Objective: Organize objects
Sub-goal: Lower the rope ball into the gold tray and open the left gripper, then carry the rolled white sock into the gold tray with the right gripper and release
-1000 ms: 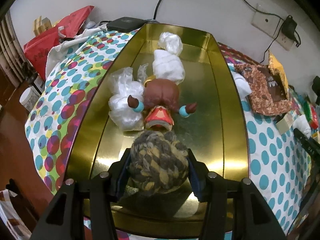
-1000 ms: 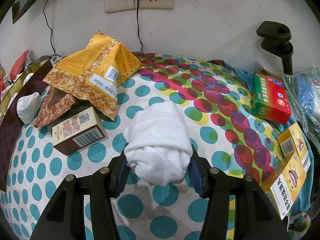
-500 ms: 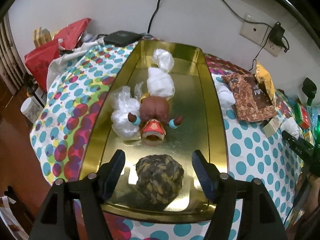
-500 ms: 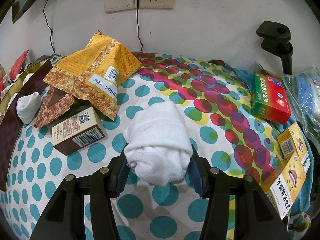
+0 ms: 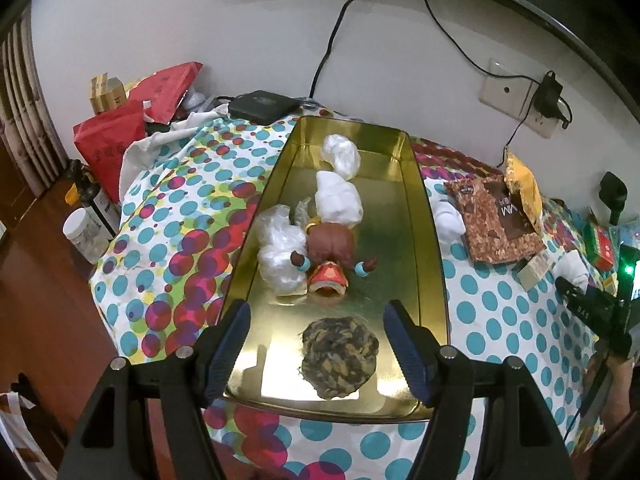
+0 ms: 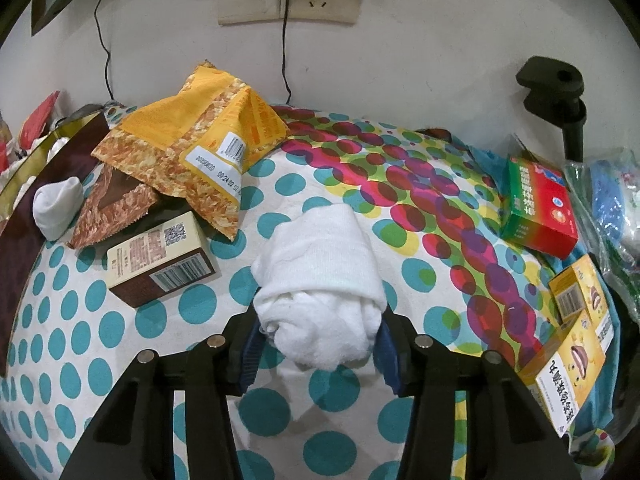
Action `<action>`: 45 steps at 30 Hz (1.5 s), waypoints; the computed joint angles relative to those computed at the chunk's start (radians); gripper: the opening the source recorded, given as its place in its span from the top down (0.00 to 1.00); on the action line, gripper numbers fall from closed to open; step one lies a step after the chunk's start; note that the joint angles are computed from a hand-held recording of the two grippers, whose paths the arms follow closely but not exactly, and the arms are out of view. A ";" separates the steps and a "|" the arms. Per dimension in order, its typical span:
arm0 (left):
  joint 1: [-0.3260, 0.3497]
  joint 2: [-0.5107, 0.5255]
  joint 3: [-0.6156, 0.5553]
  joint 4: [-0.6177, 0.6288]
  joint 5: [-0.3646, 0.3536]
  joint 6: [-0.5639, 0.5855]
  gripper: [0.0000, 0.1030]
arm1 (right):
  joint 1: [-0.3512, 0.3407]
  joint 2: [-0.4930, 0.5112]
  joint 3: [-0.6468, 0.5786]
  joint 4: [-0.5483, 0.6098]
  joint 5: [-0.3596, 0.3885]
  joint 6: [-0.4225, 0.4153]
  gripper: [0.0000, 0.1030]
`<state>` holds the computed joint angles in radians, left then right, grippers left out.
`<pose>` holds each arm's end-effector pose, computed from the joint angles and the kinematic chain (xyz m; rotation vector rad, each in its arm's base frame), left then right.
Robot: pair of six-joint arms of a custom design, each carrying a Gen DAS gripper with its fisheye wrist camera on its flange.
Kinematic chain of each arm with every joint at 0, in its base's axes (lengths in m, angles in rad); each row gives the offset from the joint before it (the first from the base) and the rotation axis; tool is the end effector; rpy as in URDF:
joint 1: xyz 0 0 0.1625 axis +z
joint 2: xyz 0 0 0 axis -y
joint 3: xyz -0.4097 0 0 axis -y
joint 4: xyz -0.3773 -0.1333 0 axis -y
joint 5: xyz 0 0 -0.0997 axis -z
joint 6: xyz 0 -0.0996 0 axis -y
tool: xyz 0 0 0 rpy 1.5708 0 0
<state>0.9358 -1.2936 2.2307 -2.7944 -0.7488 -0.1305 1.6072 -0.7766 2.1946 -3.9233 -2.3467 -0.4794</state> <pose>-0.1011 -0.4849 0.2157 0.4505 2.3491 -0.7080 0.0805 -0.4635 0.1147 0.1153 -2.1109 0.8332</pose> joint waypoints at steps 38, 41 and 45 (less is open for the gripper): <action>0.121 -0.127 -0.014 -0.042 -0.132 0.120 0.31 | 0.347 0.214 -0.418 0.518 0.124 0.152 0.62; 0.140 -0.129 -0.023 -0.034 -0.143 0.119 0.31 | 0.374 0.299 -0.548 0.637 0.058 0.156 0.62; 0.158 -0.133 -0.026 -0.032 -0.159 0.129 0.31 | 0.378 0.389 -0.696 0.735 -0.044 0.131 0.62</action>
